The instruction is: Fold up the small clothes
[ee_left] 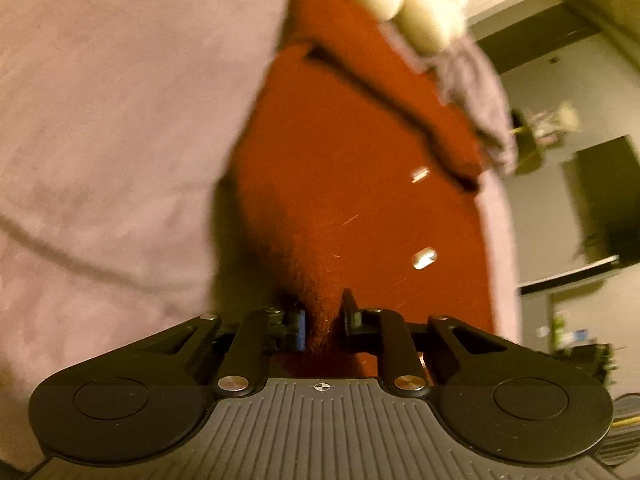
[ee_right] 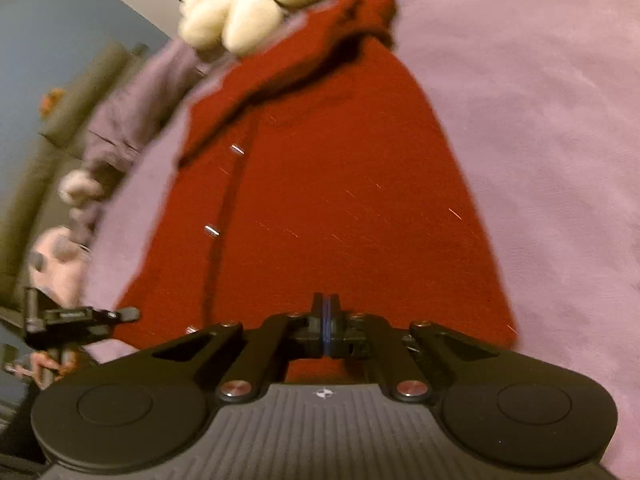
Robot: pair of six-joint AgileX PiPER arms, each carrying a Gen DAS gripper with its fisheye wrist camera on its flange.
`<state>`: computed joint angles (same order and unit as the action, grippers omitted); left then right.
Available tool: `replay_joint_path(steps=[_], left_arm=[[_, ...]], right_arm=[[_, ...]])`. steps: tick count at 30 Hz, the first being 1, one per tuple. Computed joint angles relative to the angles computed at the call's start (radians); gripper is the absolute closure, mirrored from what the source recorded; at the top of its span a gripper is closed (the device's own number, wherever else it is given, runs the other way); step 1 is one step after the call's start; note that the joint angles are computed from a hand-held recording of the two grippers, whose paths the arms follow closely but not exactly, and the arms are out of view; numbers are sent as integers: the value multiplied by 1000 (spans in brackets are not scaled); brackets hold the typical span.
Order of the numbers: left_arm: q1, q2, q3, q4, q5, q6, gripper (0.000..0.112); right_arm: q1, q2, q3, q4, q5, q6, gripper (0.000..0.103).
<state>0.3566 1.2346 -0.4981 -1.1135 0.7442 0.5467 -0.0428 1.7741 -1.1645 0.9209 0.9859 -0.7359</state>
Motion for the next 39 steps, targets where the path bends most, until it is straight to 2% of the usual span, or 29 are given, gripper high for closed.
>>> replay_joint_path(steps=[3,7,10,11,12,13,15,16,17,19,23,25,27,28,31,34,36,39], left_arm=[[7,38,-83,-90,-2,39,94],[-58,147,-219,-134,-146,33,94],[-108,268,-312,-168,-258,-3,94],[-121,310,-342,-165,-289,-19,94],[-125,335,-355,-167,-300,-25,94],[-123,359,-369,-176,-294,-24,94],[-117,384,-362,-252,-275,65,94],[-118,386,-354,-268,-277,96,94],[-120,381,-337,-273,-281,116,94],[-87,370,-299,-308,-251,167,94],[-37,311,-199,-369,-206,233,94],[-42,271,-174,-329,-218,213,94],[-54,239,-158,-291,-231,186,94],[-58,229,-153,-273,-234,167,94],[-57,194,-138,-225,-230,100,94],[-53,147,-154,-122,-207,36,94],[-61,128,-201,-32,-211,-26,94],[-56,181,-302,-22,-210,-55,94]], right_arm=[[19,37,-75,83,-17,18,103],[74,114,-227,112,-130,71,103],[118,185,-341,41,-241,169,103],[136,202,-376,-24,-285,214,103],[141,213,-404,-85,-295,254,103],[134,230,-434,-114,-265,284,100],[97,264,-487,-114,-125,281,98],[87,252,-469,-139,-92,264,89],[84,224,-431,-194,-82,260,70],[62,147,-296,-239,-88,218,56],[-13,11,-56,-241,-75,175,56],[-56,-24,28,-200,-52,132,56],[-66,-41,71,-163,-68,81,57],[-63,-35,71,-151,-74,72,59],[-56,28,24,-99,-51,88,85],[-22,50,-44,-117,-28,114,90],[-13,65,-110,-42,-2,106,91],[7,110,-248,63,-15,114,92]])
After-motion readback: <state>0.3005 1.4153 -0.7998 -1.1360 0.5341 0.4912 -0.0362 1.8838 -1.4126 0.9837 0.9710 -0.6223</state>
